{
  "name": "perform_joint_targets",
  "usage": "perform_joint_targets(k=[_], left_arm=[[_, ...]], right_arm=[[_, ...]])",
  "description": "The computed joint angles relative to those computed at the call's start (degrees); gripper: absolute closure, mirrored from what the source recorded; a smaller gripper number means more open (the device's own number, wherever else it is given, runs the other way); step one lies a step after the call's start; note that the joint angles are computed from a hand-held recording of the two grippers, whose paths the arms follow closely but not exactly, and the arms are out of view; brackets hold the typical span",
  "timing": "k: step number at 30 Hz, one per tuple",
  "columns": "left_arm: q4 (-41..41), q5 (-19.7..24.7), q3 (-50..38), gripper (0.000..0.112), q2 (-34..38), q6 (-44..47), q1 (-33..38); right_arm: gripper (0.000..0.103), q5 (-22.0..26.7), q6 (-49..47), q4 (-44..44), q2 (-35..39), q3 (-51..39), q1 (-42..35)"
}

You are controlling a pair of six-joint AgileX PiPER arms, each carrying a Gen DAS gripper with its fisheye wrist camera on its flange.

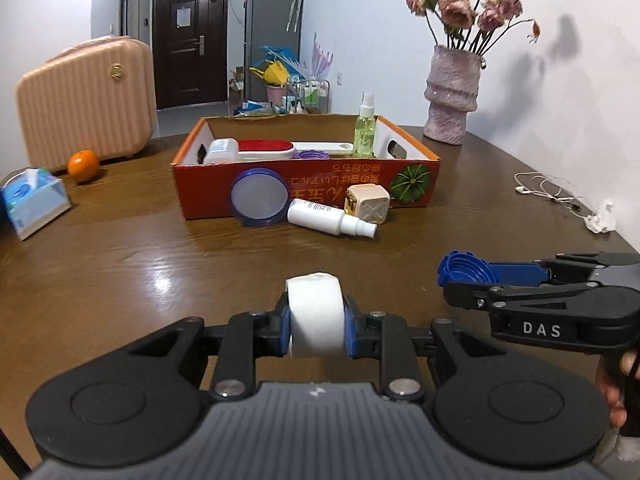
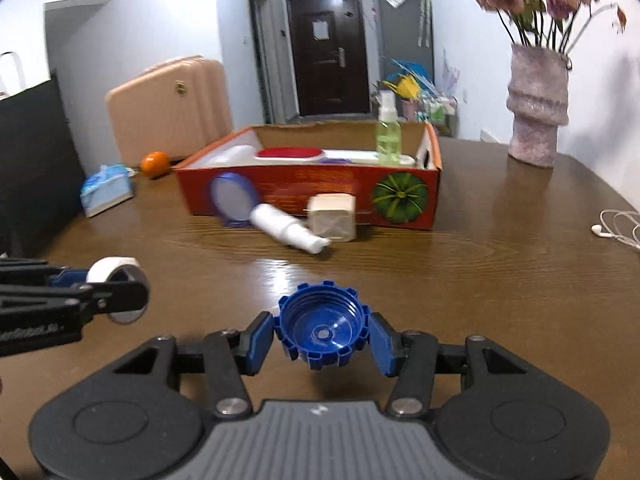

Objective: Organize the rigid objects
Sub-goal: 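Lower the tape roll into the box with the left tool while the right tool drops the blue cap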

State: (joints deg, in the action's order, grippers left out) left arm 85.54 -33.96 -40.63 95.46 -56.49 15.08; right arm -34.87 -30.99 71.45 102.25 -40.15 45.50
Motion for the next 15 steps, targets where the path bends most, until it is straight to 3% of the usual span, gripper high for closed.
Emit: perform_joint_targets(k=[9, 15], left_arm=[[8.6, -14.1, 10.4, 0.087, -13.9, 2.5, 17.1], [13.9, -22.0, 13.1, 0.087, -16.6, 4.1, 26.7]], right_arm=[[0.052, -14.9, -4.6, 15.9, -6.7, 3.7, 19.5], [0.052, -21.2, -5.3, 22.2, -6.7, 3.2, 28.0]])
